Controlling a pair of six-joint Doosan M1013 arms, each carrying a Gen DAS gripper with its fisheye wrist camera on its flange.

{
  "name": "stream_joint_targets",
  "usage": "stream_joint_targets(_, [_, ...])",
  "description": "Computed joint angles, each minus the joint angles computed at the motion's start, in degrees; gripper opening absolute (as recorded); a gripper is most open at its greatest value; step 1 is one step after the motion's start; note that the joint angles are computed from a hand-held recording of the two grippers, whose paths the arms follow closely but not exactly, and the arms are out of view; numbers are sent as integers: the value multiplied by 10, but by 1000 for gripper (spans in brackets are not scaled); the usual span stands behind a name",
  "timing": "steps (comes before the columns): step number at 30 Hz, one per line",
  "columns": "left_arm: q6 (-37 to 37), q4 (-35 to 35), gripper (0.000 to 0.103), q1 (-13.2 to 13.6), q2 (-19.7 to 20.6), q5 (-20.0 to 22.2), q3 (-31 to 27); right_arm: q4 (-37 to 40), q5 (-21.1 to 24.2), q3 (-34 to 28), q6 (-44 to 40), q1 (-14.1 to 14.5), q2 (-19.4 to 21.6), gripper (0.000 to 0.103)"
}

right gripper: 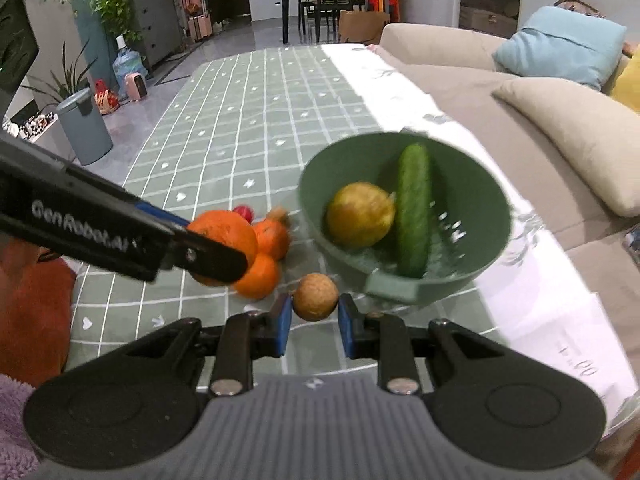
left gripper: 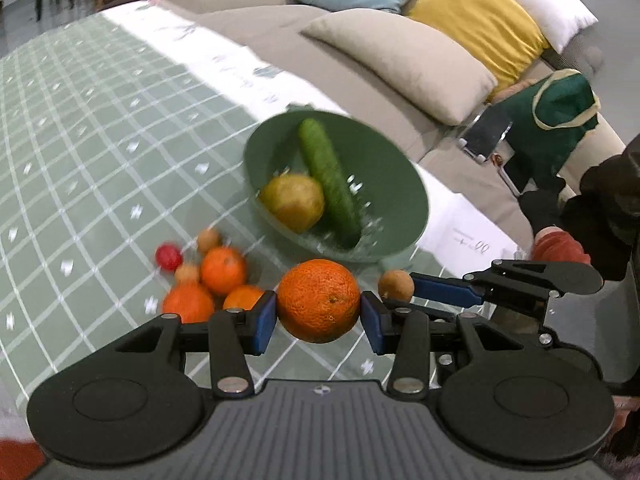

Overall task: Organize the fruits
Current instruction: 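Carry the orange with the left tool while the right tool carries the brown fruit to the colander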

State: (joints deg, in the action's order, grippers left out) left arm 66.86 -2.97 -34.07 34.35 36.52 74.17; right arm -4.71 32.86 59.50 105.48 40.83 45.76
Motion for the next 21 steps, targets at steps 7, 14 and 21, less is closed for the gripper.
stream_joint_targets(7, [72, -30, 51, 5, 44, 73, -90, 35, 53, -48, -53, -24, 11, 21])
stream_joint_targets(14, [62, -70, 51, 17, 98, 154, -176, 80, 150, -135, -126, -44, 56, 21])
stream_joint_targets(21, [45, -80, 51, 24, 155, 261, -264, 123, 255, -238, -164, -58, 116, 21])
